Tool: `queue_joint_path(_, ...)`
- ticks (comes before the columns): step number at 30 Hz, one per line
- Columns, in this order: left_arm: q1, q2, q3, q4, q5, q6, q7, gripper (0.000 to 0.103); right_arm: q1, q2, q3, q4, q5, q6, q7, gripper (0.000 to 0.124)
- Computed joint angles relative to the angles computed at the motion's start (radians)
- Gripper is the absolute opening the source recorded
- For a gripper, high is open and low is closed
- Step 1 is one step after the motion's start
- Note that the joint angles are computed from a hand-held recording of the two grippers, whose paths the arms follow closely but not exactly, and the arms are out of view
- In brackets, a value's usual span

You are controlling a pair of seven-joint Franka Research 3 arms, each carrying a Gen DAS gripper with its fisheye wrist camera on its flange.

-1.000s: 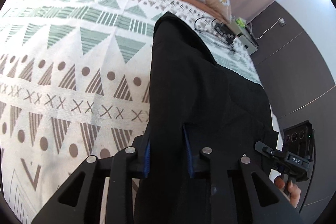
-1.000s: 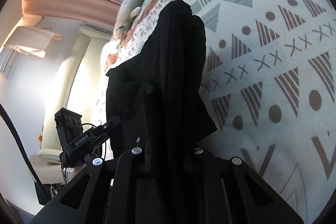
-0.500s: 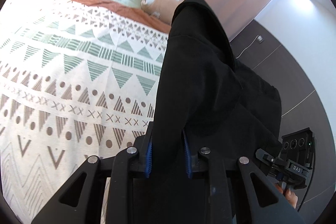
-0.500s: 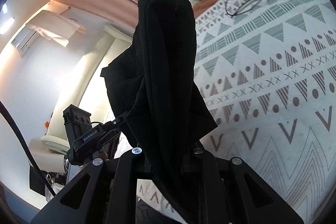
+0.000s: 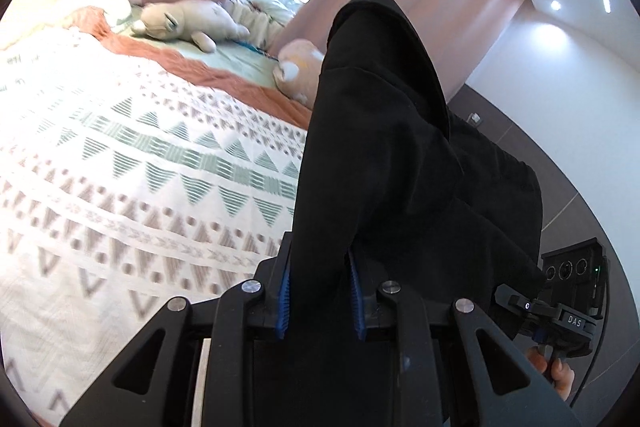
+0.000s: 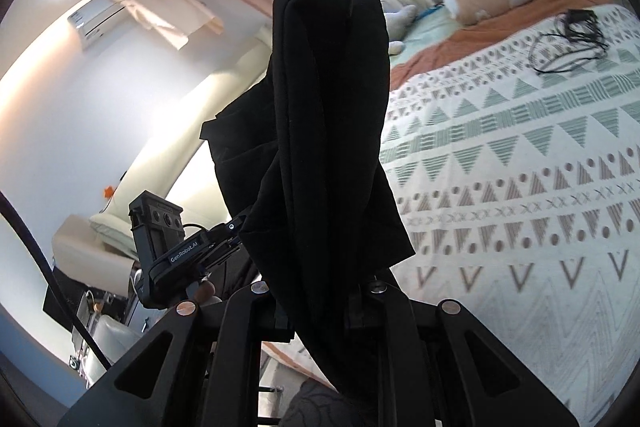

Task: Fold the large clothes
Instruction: 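Lift the folded shirt with both grippers and carry it toward the headboard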

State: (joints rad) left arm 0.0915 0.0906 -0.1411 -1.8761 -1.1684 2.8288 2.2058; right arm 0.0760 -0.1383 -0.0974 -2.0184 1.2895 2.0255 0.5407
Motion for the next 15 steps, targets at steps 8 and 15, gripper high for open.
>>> queue_joint_path(8, 0.022, -0.213, 0.134, -0.18, -0.018, -0.016, 0.054, 0.025, 0.105, -0.035, 0.068, -0.02, 0.052, 0.052, -0.04, 0.012)
queue_joint_path(15, 0.038, -0.347, 0.276, -0.299, -0.005, -0.038, 0.097, 0.025, 0.208, 0.03, 0.134, 0.051, 0.07, 0.105, -0.041, 0.012)
